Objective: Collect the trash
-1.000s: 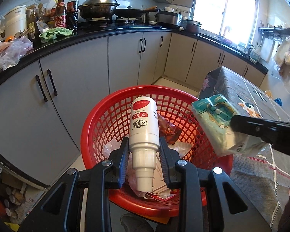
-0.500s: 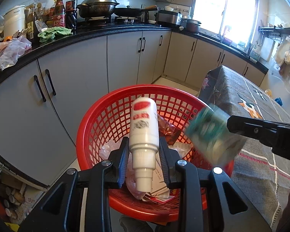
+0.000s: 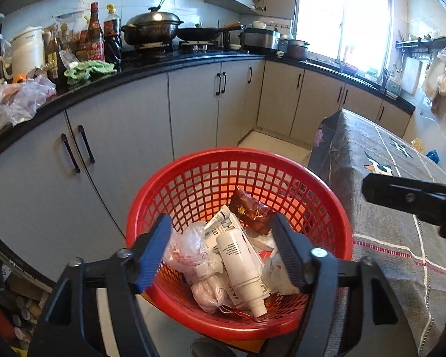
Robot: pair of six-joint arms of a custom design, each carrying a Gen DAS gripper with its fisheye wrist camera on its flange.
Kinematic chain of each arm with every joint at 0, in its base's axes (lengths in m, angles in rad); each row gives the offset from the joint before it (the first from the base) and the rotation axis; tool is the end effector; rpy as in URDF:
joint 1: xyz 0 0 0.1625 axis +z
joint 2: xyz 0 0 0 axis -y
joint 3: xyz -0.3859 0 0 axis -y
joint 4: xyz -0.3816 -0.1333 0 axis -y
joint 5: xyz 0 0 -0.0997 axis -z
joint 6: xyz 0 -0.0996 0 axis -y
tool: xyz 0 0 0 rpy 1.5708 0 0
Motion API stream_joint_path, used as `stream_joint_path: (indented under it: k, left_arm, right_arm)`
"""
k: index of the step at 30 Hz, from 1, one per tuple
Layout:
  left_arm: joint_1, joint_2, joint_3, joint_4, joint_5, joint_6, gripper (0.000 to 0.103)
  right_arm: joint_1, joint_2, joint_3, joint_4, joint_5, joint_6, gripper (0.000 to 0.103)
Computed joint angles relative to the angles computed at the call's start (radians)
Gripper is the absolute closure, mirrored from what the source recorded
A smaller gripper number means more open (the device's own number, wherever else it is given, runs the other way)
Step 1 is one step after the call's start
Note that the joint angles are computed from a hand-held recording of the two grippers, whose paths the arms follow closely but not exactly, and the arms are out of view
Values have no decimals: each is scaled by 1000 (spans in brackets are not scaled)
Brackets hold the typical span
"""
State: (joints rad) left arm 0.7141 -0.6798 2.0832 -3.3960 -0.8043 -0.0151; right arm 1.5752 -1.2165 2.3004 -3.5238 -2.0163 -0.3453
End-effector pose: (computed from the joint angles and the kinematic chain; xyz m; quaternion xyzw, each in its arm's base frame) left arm -0.2332 -0.4699 0.0042 0.2990 0.8598 -0.3304 0.2495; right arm 0.0923 -0.4450 0.2053 0.0623 -0.8873 0.3707 0.2671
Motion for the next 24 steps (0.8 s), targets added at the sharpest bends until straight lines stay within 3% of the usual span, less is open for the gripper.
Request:
stream_joint_path:
  k: [2, 6, 12, 16, 19, 24]
  left_arm:
    - [-28, 11, 11, -34, 60, 2, 17]
    - [-101, 33, 55, -149, 189, 5, 4]
    - [-226, 62, 126, -200, 358, -23, 1]
    - [-303, 61, 174, -170, 400, -73, 0]
    - [-354, 14, 215, -18, 426, -224, 0]
    - [-475, -18, 322, 21, 485, -373, 0]
  right_arm:
    - [12, -7, 19, -57, -32, -19, 29]
    - [34, -28, 79, -197, -108, -71, 19]
    - [59, -63, 190, -414, -202, -159, 9]
    - [69, -91, 268, -517, -247, -210, 9]
    - [80, -101, 333, -644, -294, -269, 8]
    - [87, -153, 448, -778, -334, -283, 6]
